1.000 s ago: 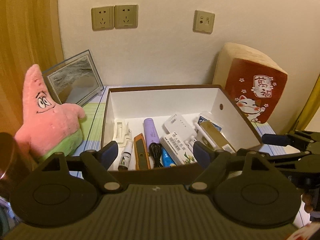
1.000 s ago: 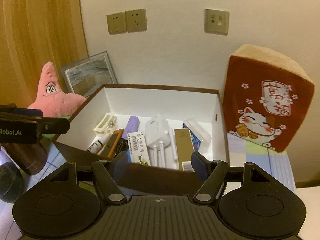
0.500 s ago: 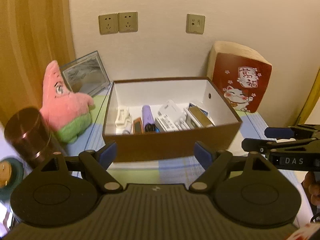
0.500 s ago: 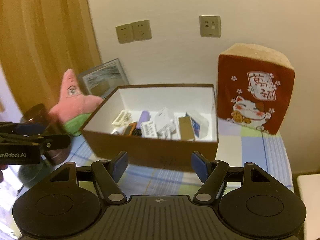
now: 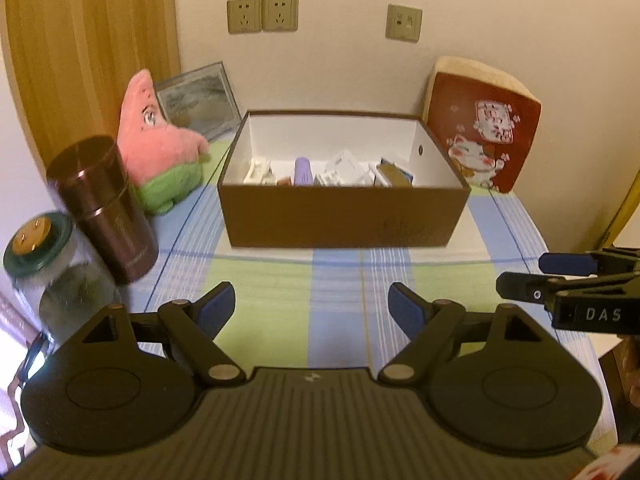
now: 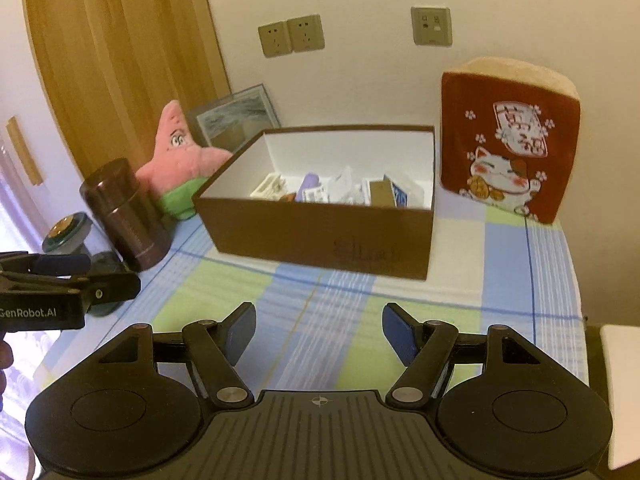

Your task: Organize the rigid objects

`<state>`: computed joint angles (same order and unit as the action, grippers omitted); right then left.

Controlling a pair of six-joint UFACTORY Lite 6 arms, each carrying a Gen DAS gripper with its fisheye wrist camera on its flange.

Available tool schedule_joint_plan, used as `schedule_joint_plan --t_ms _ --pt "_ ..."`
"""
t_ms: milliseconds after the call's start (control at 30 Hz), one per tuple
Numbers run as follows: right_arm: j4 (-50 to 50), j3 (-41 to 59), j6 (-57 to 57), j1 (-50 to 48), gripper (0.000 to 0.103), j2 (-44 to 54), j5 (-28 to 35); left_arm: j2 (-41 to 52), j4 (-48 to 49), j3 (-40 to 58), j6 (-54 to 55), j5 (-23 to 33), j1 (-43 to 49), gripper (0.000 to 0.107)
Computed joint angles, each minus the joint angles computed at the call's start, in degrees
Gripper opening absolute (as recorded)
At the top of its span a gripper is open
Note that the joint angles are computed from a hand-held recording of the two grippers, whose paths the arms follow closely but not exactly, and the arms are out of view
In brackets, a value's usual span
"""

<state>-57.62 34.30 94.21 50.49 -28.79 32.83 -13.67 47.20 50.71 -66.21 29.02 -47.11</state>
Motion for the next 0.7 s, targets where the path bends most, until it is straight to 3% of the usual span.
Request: schedule_joint_plan --t_ms 300,700 --pt "2.79 -2.96 6.14 7.73 0.067 -2.02 3.87 -5.55 -2.87 -6.54 -0.32 2.07 -3.39 0.081" --pt "4.44 -0.29 20.56 23.01 0.067 3.46 13.47 -15.01 -14.81 -14.58 13.9 1.84 -1.11 0.081"
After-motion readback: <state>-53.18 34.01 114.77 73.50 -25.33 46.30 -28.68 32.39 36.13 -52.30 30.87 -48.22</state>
